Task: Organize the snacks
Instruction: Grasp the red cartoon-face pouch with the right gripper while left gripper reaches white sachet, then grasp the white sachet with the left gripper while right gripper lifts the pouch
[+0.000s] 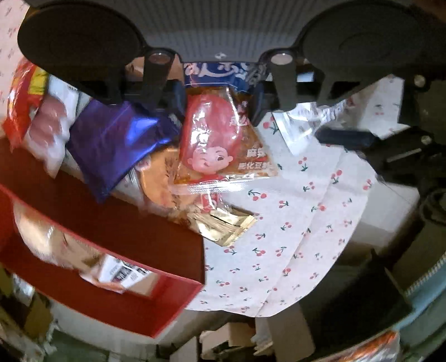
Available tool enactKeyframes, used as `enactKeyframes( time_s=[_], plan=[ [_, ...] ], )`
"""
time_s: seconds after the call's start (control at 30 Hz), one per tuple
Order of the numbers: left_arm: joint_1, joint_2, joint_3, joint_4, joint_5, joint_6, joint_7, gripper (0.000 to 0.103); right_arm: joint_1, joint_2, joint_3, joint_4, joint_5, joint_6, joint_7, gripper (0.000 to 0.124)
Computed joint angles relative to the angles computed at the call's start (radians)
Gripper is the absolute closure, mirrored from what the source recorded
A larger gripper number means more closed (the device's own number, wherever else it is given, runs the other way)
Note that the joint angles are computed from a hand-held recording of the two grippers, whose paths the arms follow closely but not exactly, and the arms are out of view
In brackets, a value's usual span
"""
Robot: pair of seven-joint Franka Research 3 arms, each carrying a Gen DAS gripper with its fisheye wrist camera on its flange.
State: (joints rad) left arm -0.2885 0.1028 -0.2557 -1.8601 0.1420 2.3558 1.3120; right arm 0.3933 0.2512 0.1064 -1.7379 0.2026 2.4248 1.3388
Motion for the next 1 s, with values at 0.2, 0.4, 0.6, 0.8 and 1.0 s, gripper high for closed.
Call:
enactKeyframes(
  time_s=[0.2,0.4,0.6,0.8,1.0],
  plan=[
    [-0.011,-0.007,-0.001,-0.004,0.053,0.025,-0.035,0.049,-0.016,-0.084,-0.008,-0.085,0.018,0.029,0.028,0.074],
    [-0.017,-0.026,-0.006,-0.029,0.045,0.063,-0.070,0.051,-0.036,-0.182,-0.006,-0.186,0.059,0.068,0.030,0.074],
    [-0.023,-0.030,-0.007,-0.029,0.050,0.098,-0.108,0.052,-0.049,-0.242,-0.008,-0.249,0.074,0.105,0.040,0.074],
    [-0.035,0.018,-0.005,0.021,0.106,0.028,-0.127,0.037,-0.056,-0.236,-0.009,-0.254,0.075,0.084,0.045,0.074],
    [-0.028,0.039,-0.002,0.029,0.097,-0.010,-0.159,0.027,-0.057,-0.235,-0.008,-0.255,0.094,0.076,0.020,0.074]
  ],
)
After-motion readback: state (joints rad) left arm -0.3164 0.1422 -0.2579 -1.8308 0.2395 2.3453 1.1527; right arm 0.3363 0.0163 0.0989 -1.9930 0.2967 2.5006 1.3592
